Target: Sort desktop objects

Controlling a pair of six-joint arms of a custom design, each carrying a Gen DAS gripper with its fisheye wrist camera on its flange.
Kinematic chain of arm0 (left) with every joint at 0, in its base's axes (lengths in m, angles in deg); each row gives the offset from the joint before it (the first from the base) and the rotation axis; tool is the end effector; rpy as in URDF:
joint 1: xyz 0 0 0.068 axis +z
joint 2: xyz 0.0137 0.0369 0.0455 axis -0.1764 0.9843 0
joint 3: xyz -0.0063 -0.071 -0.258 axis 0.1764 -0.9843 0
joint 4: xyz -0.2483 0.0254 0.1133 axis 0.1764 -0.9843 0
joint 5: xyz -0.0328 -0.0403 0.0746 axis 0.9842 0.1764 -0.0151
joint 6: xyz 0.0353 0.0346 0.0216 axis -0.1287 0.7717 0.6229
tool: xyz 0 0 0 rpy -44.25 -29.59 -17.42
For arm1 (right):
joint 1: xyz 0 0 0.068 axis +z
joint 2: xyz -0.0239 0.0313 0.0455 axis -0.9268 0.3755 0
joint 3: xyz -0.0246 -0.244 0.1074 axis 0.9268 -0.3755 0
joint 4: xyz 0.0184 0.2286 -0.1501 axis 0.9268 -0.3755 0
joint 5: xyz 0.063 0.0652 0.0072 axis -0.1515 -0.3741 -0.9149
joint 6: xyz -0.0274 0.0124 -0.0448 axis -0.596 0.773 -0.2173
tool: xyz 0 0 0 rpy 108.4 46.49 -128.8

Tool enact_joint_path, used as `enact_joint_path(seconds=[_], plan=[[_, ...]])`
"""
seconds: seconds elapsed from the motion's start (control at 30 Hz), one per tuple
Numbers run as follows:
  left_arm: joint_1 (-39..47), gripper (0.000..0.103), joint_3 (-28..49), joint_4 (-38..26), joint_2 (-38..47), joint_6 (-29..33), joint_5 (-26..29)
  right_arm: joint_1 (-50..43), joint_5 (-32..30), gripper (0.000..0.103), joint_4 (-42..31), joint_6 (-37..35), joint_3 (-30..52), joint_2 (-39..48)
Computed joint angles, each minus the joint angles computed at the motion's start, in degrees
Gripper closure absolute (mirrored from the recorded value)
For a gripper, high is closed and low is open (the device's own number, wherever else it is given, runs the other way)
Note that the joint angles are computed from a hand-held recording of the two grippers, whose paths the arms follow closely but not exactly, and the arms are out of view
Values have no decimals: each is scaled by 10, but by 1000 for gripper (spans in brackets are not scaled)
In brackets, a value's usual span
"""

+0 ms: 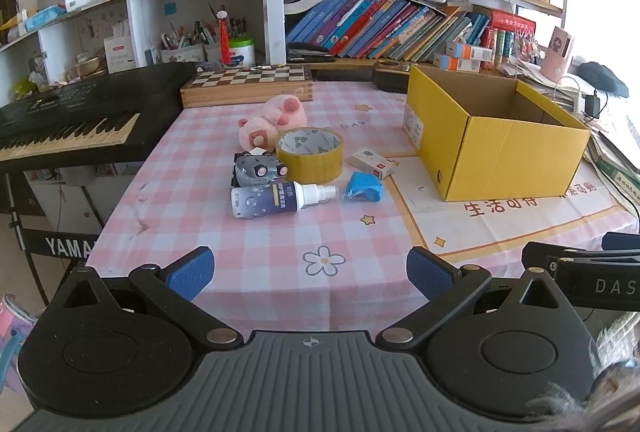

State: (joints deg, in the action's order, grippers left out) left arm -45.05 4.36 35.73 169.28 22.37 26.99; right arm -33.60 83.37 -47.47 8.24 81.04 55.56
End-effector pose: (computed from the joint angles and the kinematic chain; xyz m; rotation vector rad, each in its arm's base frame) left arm 0.2816 -0.1784 0.2550 0.1048 2.1943 -0.0275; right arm 0.2661 0.1629 0.2509 0.1229 2.2683 0.0468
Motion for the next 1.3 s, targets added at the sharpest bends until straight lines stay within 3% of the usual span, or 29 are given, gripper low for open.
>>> enact_joint_path(seconds=[1.3], plan=[[60,0,-5,1,-13,16,43,24,-21,0,3,-35,79,76]])
